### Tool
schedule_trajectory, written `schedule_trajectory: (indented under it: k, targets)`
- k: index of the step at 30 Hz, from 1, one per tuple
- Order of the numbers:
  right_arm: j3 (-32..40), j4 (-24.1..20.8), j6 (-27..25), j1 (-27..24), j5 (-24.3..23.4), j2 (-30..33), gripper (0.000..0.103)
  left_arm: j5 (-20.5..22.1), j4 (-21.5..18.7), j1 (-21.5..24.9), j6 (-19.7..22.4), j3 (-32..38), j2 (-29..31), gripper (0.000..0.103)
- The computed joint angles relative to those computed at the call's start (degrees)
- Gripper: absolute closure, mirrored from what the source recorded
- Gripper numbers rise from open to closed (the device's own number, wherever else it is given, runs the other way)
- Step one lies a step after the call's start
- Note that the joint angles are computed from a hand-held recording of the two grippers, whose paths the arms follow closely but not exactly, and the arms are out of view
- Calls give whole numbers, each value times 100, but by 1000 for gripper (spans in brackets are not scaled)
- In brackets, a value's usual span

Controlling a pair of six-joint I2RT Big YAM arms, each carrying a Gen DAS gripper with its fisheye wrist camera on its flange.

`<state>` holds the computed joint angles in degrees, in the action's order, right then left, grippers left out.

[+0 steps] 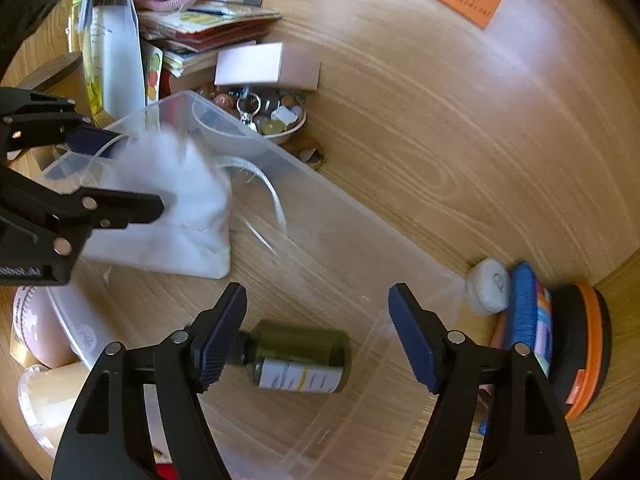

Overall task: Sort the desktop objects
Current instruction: 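Lower both items into the bin and open both tools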

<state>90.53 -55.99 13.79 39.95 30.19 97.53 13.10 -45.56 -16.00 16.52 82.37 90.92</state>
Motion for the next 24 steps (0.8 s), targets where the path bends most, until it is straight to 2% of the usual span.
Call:
schedule_trajectory:
  k: [6,11,17,19,24]
  targets:
    - [-43,-9,51,197,389,-194,32,64,364,71,-12,-304,-529,30]
    - [-130,-15,163,365,706,-420,26,47,527,61,-42,-542,-916,25]
    - [-353,83,369,614,1088,-792,22,-11,696,38,-114,-788,-1294,16]
    - [-443,148,425,713,1194,-928,21,-2,731,56,-150,-879,-1436,9]
    - [-686,329,587,939,1350,-1284,20,-12,799,101,-247,-1158,-1815,8]
